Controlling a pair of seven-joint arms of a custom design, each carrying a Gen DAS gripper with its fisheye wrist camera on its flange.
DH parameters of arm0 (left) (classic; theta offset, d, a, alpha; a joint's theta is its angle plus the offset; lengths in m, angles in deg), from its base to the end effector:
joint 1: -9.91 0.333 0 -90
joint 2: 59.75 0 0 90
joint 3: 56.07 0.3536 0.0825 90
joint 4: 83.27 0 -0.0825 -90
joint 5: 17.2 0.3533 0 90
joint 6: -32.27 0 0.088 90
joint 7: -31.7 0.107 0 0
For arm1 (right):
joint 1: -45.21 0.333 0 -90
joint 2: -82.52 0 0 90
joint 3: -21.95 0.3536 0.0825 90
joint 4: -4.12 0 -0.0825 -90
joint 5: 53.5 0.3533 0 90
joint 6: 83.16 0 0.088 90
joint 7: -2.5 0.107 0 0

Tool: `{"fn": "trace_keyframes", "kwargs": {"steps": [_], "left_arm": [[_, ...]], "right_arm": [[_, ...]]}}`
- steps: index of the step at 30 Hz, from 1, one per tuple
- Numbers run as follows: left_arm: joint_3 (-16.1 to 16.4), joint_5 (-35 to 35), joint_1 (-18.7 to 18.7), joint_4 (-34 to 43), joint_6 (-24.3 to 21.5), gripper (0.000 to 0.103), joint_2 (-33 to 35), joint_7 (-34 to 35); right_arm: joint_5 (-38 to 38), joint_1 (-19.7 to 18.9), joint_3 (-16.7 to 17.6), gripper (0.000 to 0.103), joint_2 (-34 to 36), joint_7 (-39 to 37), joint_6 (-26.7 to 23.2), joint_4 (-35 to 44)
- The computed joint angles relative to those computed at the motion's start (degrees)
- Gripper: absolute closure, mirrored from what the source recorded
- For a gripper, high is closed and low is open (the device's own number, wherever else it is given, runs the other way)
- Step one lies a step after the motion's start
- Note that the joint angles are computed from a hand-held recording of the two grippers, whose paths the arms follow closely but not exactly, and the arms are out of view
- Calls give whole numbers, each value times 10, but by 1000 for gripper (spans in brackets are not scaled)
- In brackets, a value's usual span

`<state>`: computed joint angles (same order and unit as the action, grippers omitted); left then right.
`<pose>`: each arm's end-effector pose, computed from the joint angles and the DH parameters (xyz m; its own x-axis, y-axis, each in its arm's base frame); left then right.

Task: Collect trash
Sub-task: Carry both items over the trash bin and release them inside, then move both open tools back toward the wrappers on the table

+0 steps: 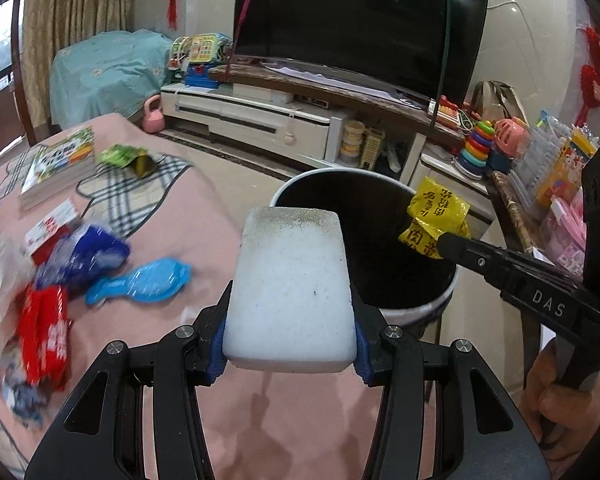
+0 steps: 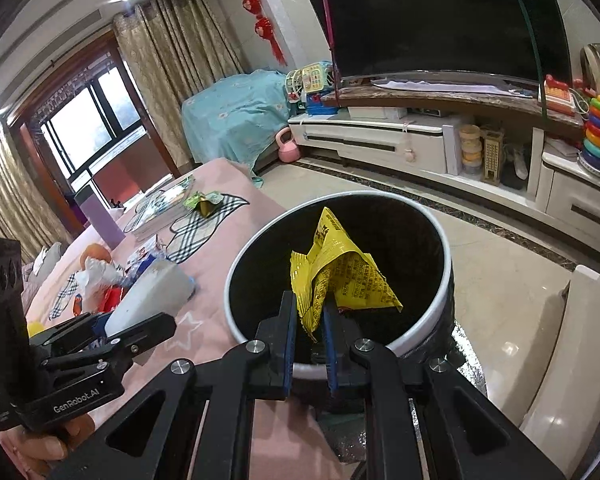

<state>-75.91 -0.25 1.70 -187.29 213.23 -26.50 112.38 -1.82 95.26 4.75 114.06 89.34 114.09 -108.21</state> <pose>0.6244 -0.3099 0.3841 -0.5065 -0.8569 0.0952 -0.6324 0.2942 -0.7166 0.5672 0.2941 0.3620 -0.0795 -0.9391 -0.3343 -0.6176 0.3097 -0.7229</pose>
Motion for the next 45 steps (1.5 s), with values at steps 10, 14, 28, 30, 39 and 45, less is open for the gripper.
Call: {"fn": "trace_keyframes", "kwargs": {"steps": [10, 14, 28, 30, 39, 45], "left_arm": [[9, -11, -37, 118, -87, 55, 59, 24], [9, -24, -45, 154, -121, 54, 77, 43], [23, -42, -41, 101, -91, 22, 52, 36], [18, -46, -29, 71, -75, 22, 39, 30], [29, -32, 13, -74, 21, 21, -31, -22], [46, -17, 35, -138, 54, 20, -64, -65]], "right_arm": [[-56, -47, 20, 88, -1, 33, -28, 9], [-88, -65, 28, 87, -1, 56, -38, 9], [-158, -172, 134, 54, -17, 124, 2, -18], [-150, -163, 127, 45, -18, 122, 3, -17], [-114, -142, 150, 10, -10, 108, 59, -12], [-75, -111, 153, 7, 6, 71, 68, 12]]}}
